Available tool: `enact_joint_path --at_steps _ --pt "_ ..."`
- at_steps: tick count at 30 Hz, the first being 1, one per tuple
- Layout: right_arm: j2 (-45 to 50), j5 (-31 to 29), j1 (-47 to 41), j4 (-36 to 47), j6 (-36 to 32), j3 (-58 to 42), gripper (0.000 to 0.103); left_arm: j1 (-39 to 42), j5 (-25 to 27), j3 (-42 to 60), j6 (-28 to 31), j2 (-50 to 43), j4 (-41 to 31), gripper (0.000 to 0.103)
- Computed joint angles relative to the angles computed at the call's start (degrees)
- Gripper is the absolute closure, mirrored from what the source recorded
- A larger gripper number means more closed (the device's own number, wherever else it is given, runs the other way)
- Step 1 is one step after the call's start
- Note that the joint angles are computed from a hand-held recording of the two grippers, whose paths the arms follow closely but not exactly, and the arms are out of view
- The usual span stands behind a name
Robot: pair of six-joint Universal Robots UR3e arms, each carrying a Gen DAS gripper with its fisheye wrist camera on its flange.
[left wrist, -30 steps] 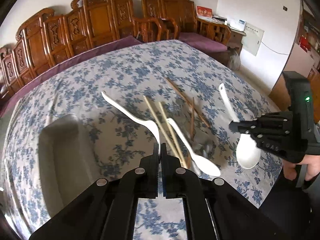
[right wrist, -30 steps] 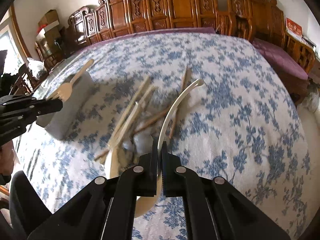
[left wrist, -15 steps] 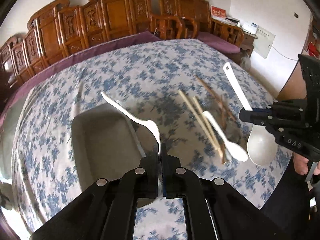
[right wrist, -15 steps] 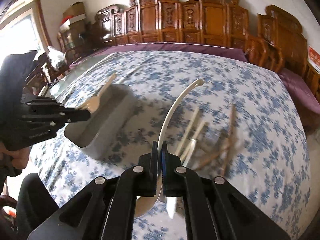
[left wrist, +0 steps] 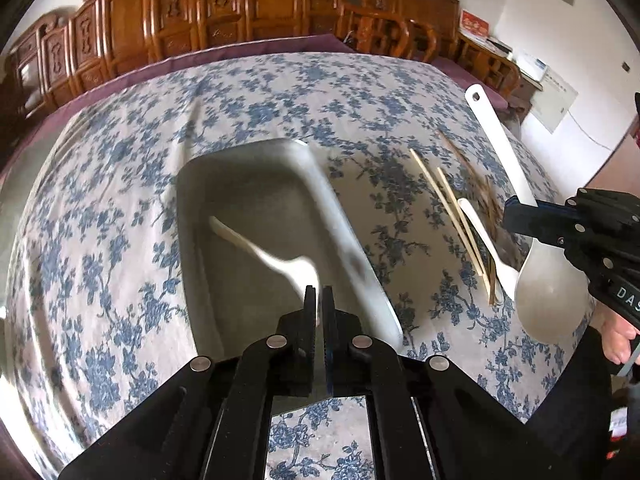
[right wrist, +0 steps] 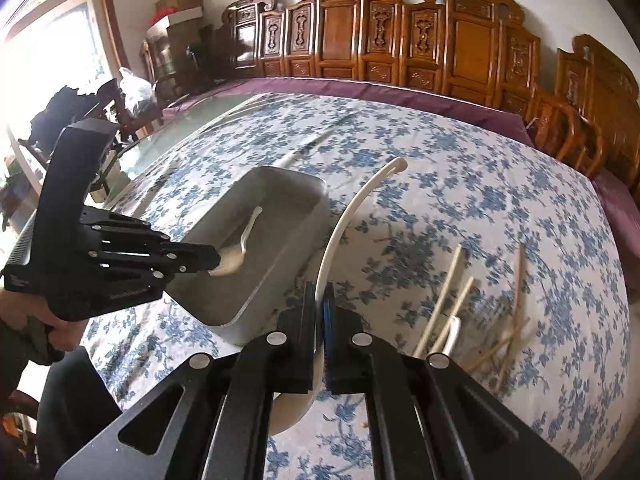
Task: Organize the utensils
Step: 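Lower the white fork into the grey tray and open the left gripper, then lower the white spoon into the grey tray and open the right gripper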
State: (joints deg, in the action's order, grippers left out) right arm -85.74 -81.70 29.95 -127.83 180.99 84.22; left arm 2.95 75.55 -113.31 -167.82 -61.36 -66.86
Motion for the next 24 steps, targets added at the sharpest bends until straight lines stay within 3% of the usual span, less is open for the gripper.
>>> enact_joint_path --at_steps 4,10,19,24 --pt "3.3 -0.7 1.8 1.3 0.4 -4.6 0.099 2.7 -0.4 -1.0 1.0 2.9 -1.6 0.085" --pt "10.8 -0.8 4.5 3.4 1.2 -13.9 0.099 9.1 -2.0 -1.9 4.0 9.5 -6.3 0.072" --pt "25.3 0.2 7.1 8.2 3.5 -32.8 0.099 24.2 -5.9 -2.6 13.5 21.0 -18.6 0.048" --pt "33.0 -0.3 8.6 12.9 4.4 -43.3 0.099 33.7 -9.0 -1.8 20.7 25.5 -27.3 0.044"
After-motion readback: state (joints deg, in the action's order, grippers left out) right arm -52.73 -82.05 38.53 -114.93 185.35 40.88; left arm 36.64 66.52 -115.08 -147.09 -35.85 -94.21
